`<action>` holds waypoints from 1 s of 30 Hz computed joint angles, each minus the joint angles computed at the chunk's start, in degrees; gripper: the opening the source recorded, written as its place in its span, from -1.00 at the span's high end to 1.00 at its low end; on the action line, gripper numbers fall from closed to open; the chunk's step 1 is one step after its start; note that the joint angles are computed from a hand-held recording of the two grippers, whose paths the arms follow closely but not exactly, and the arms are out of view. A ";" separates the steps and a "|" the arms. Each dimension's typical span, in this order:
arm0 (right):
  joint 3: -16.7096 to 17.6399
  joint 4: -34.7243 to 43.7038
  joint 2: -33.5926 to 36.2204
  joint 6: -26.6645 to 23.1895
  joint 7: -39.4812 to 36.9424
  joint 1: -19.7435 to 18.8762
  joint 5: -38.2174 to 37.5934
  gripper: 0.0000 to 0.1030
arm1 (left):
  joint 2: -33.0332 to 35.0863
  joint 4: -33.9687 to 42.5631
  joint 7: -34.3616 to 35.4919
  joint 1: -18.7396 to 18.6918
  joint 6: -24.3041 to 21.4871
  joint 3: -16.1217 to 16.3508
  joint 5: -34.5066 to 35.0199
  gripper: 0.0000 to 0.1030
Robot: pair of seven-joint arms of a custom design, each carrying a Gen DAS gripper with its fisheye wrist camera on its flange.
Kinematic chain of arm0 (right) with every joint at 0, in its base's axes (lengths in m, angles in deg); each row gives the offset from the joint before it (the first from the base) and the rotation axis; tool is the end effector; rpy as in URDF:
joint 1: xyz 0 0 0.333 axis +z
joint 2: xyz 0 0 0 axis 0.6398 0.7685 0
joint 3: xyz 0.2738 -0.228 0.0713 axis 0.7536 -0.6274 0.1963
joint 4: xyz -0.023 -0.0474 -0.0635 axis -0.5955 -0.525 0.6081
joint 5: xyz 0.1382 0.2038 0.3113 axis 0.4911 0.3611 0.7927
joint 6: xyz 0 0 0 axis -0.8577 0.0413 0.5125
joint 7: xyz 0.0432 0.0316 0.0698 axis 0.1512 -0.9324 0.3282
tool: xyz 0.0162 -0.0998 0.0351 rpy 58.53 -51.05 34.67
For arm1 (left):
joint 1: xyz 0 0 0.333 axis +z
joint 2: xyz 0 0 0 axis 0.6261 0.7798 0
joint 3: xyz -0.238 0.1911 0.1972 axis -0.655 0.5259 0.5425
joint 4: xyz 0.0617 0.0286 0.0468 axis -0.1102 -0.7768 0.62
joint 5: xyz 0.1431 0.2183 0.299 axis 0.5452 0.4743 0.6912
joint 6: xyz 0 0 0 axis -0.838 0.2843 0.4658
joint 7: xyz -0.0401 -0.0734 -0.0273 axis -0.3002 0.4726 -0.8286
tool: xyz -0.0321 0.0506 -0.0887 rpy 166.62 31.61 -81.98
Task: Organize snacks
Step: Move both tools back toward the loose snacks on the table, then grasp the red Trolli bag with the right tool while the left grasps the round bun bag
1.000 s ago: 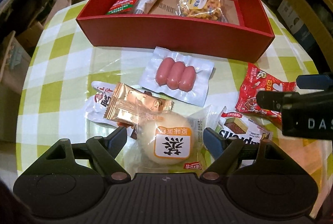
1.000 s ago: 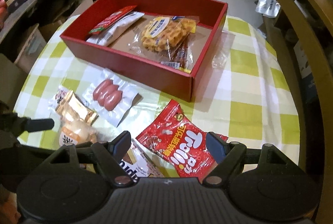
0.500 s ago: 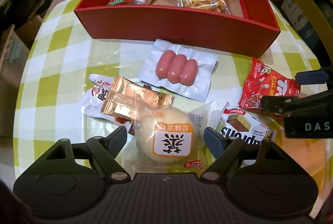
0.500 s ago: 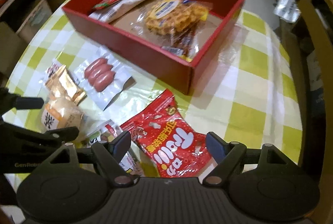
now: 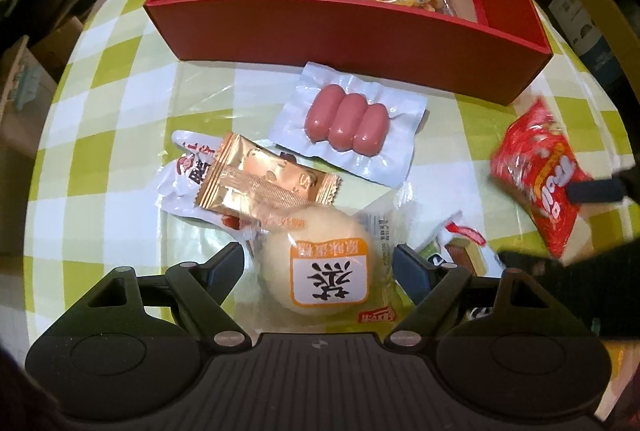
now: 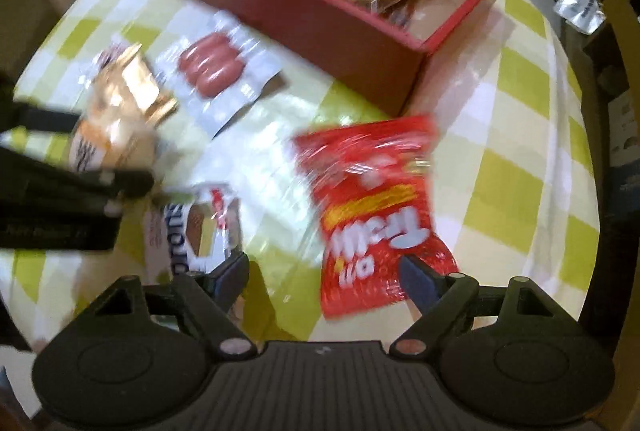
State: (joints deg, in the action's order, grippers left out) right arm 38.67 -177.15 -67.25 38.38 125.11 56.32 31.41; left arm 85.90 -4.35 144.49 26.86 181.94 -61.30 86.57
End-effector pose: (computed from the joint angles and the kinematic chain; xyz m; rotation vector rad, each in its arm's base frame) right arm 0.6198 0.1849 0.4911 -1.8294 2.3261 -0.2181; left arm 0.6977 -0.2848 0.5006 -1.1456 2.7209 -0.3268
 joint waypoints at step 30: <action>-2.27 5.82 3.74 -8.02 14.68 2.26 -12.57 -0.99 | -4.17 -9.60 -5.00 -2.36 13.63 2.24 12.16 -0.70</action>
